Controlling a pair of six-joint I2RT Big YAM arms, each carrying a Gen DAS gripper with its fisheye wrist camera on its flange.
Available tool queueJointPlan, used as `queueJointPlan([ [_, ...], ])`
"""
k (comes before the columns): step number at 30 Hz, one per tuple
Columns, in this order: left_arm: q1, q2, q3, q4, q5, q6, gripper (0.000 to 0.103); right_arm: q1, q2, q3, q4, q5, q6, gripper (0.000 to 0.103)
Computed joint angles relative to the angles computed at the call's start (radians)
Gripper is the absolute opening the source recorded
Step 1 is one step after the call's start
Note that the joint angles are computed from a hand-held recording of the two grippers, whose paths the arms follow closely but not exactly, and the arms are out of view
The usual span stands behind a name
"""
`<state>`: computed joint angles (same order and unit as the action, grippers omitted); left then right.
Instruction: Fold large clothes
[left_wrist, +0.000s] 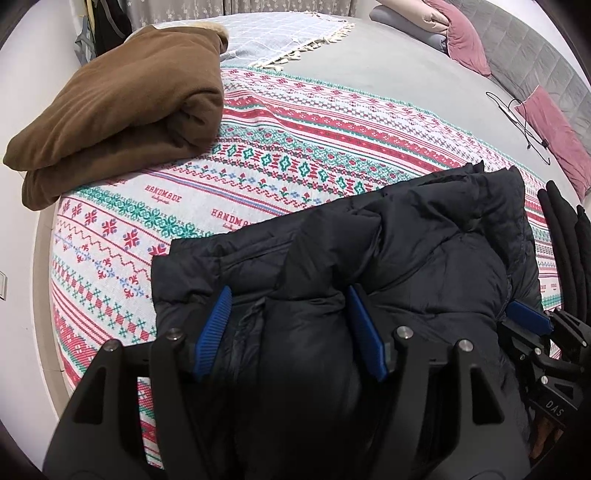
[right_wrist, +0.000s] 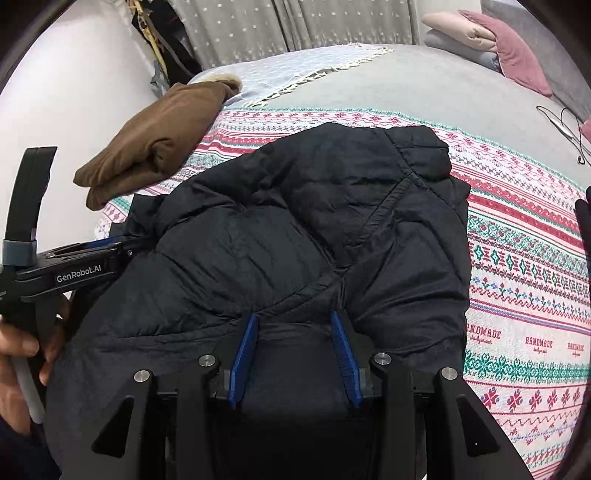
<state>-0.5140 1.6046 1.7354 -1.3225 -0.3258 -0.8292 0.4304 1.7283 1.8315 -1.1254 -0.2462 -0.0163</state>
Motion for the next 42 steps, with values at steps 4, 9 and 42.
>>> queueJointPlan([
  [4, 0.009, -0.052, -0.028, 0.027, 0.049, -0.019, 0.066, -0.016, -0.037, -0.038, 0.044, -0.036, 0.022, 0.043],
  [9, -0.015, -0.161, -0.11, 0.056, 0.063, -0.029, 0.067, -0.051, -0.117, -0.085, 0.047, -0.105, 0.052, 0.069],
  [42, -0.078, -0.486, -0.456, 0.258, 0.3, -0.199, 0.079, -0.24, -0.244, -0.315, -0.115, -0.454, 0.118, 0.086],
])
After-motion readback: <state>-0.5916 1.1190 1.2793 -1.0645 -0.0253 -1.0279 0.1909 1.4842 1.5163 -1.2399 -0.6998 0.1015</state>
